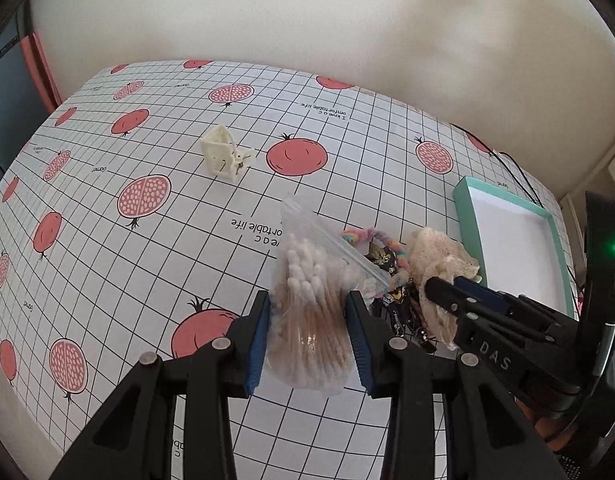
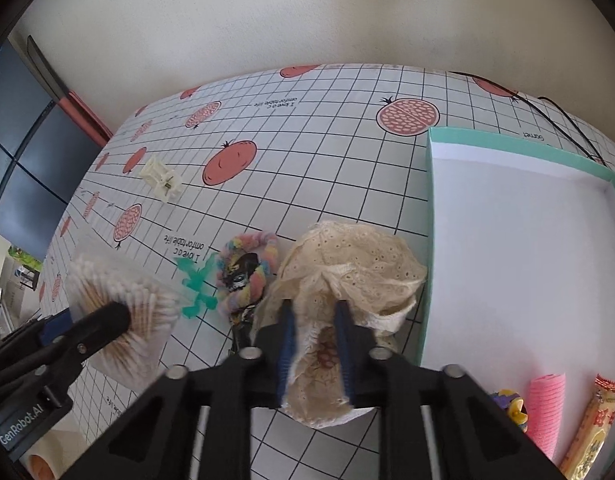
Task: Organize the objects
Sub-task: 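Carry the swab bag and lace cloth over the tray with both grippers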
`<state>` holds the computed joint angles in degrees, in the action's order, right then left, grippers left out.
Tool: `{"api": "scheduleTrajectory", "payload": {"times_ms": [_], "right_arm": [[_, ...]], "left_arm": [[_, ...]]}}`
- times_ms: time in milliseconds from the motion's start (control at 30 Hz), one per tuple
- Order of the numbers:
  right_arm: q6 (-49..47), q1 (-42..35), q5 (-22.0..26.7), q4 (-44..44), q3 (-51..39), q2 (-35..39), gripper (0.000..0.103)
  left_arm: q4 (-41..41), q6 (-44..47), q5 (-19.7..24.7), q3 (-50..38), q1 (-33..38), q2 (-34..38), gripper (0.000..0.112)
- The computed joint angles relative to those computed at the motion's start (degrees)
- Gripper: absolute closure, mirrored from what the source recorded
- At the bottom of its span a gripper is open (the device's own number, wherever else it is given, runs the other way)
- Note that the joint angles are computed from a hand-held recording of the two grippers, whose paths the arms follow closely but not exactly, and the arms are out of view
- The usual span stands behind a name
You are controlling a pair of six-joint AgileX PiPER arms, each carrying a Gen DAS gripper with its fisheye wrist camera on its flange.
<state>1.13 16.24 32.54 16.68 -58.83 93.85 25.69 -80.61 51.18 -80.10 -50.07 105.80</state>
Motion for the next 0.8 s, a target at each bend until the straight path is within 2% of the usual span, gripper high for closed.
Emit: {"api": "scheduleTrajectory", "payload": {"times_ms": [200,500,667,800], "right_arm": [[-1.86,-1.36,-0.3,1.58,0.38,-2.69,0.1],[-4.36,-4.03,0.79,4.28,-0.54,-11.34,0.1],[-6.54,-7.15,1.92,6.02,-0.96,-15.54,0.1],[-9.0,-11.77,3.15,7.29,-0.44,-17.69,0.1]], "left_arm": [[0.3,-0.49,0.17,-0.02,0.02,-0.12,0.073],[2.75,-2.31,0.86,-1.38,-1.01,-1.3,0.073],[5.52,-3.12,3.11,-5.45,-2.63,-0.72,0.073],[5.36,0.01,5.29,-12.64,-3.55,2.8,0.073]]}}
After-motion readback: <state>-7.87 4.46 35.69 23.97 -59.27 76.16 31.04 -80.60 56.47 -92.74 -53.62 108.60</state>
